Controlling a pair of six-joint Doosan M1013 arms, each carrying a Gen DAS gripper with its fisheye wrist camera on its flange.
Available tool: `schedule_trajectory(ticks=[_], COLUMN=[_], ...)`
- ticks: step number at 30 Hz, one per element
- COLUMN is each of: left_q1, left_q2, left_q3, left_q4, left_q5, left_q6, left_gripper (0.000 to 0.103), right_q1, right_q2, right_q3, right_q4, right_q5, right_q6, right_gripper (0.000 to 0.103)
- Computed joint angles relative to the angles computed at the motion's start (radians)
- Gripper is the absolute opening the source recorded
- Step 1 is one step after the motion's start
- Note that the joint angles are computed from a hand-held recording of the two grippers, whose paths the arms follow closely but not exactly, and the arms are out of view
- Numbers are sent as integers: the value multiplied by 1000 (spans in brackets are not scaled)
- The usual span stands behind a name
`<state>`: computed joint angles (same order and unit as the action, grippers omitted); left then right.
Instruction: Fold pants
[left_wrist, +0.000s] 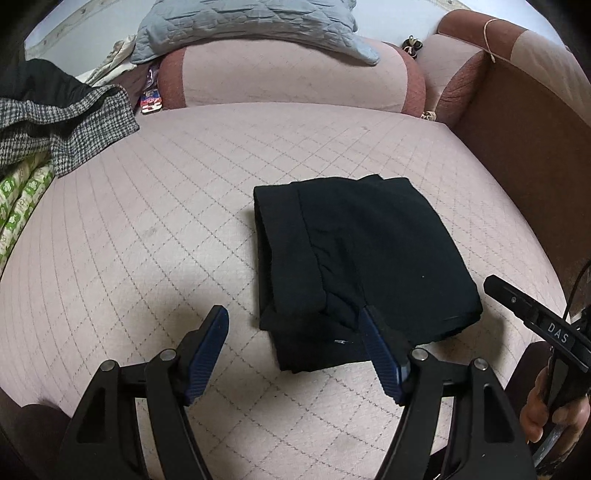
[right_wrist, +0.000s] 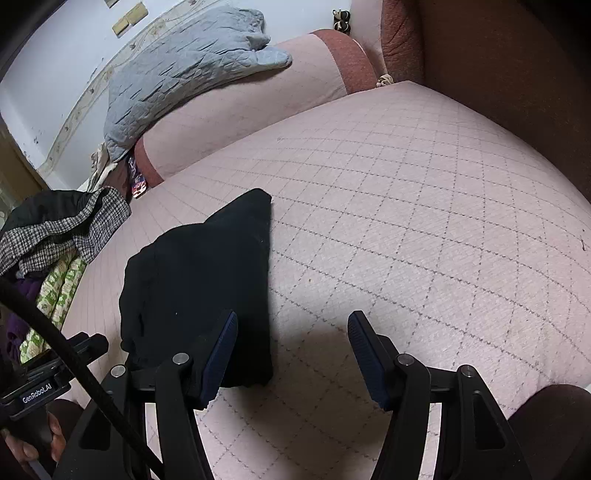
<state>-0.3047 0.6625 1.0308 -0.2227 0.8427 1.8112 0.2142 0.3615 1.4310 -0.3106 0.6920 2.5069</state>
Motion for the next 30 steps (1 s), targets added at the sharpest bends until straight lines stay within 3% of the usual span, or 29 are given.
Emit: schedule_trajectory(ticks=[12,30], left_q1=[4,10], left_q2=[25,44], left_q3=[-30,-56], left_q4=[1,-8], left_q5=[62,99], left_q6=[-24,-24], left_gripper=[72,72], right_q1=[-3,-8], right_q2=[15,27], right_q3=[-20,-33], right_q4=[20,36], right_q5=[24,42], right_q6=[-24,-40], right_gripper=[67,67])
